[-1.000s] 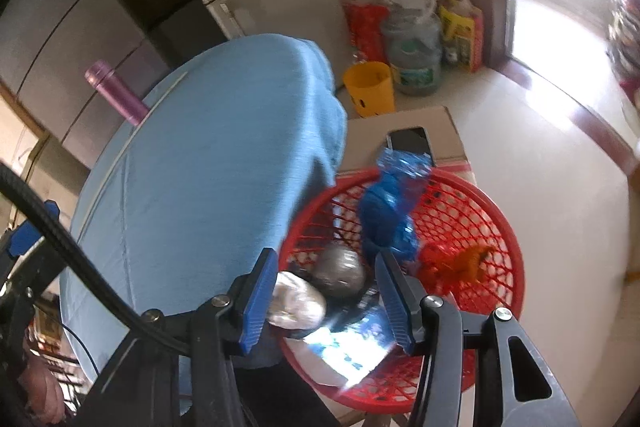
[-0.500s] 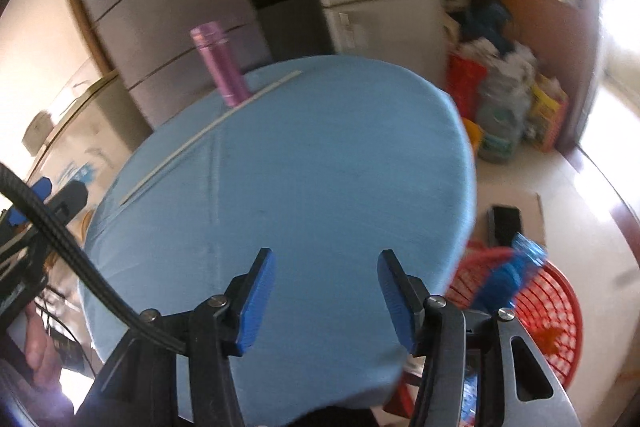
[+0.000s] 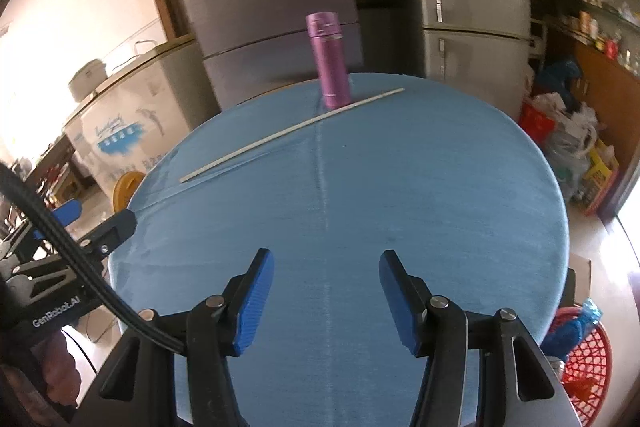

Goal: Collect trash

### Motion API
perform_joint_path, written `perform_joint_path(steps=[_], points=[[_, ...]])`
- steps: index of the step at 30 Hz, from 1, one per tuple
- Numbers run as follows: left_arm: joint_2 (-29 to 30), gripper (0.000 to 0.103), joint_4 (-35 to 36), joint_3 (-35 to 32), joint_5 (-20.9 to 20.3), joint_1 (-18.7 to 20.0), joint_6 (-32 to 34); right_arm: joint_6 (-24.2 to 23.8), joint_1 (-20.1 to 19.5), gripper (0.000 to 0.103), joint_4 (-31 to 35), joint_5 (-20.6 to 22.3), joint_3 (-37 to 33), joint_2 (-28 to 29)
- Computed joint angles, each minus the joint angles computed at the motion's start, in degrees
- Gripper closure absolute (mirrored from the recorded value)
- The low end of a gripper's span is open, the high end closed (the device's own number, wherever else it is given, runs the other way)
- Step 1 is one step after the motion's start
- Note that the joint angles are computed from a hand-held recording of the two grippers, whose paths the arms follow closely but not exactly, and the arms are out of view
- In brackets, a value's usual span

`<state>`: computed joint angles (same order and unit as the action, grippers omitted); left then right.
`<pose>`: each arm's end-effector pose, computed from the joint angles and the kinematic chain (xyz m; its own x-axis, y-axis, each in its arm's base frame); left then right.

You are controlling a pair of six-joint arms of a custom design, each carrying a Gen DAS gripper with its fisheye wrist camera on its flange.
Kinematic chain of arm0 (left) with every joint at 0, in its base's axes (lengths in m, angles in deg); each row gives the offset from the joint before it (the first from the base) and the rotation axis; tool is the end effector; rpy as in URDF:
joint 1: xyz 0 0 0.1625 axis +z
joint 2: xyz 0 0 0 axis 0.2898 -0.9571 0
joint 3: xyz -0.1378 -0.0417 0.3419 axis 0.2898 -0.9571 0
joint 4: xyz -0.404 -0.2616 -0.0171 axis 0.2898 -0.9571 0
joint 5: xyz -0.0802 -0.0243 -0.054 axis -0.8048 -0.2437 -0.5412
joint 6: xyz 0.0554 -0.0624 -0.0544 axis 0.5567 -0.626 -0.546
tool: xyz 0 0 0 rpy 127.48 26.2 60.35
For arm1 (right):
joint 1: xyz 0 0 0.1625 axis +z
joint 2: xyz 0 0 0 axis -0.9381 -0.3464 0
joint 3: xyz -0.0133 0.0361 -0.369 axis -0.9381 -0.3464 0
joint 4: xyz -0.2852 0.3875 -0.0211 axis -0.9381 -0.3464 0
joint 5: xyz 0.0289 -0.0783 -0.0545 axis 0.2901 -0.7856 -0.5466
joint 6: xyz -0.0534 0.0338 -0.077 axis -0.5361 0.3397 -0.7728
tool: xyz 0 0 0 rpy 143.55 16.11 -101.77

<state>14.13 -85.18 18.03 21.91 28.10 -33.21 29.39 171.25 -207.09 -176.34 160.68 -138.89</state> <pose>-0.3417 -0.6628 0.2030 -0.6159 -0.1804 -0.7669 0.5203 0.6378 -0.5679 0.2529 -0.7360 0.2628 -0.7896 -0.3410 0.5101 -0.5795 0.6877 -0.4373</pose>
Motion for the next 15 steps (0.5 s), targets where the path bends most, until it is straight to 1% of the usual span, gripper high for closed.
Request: perform_joint_path(steps=[11,15], points=[[-4.6,0.010,6.5,4.0,0.6,0.6,-7.0,-0.9,1.0,0.044,0.2,-1.5,2.0,0.4],[-5.6,0.010,8.3,4.9,0.3,0.8,-8.4,-2.2,1.3,0.044,-0.9,-2.0,2.5,0.6]])
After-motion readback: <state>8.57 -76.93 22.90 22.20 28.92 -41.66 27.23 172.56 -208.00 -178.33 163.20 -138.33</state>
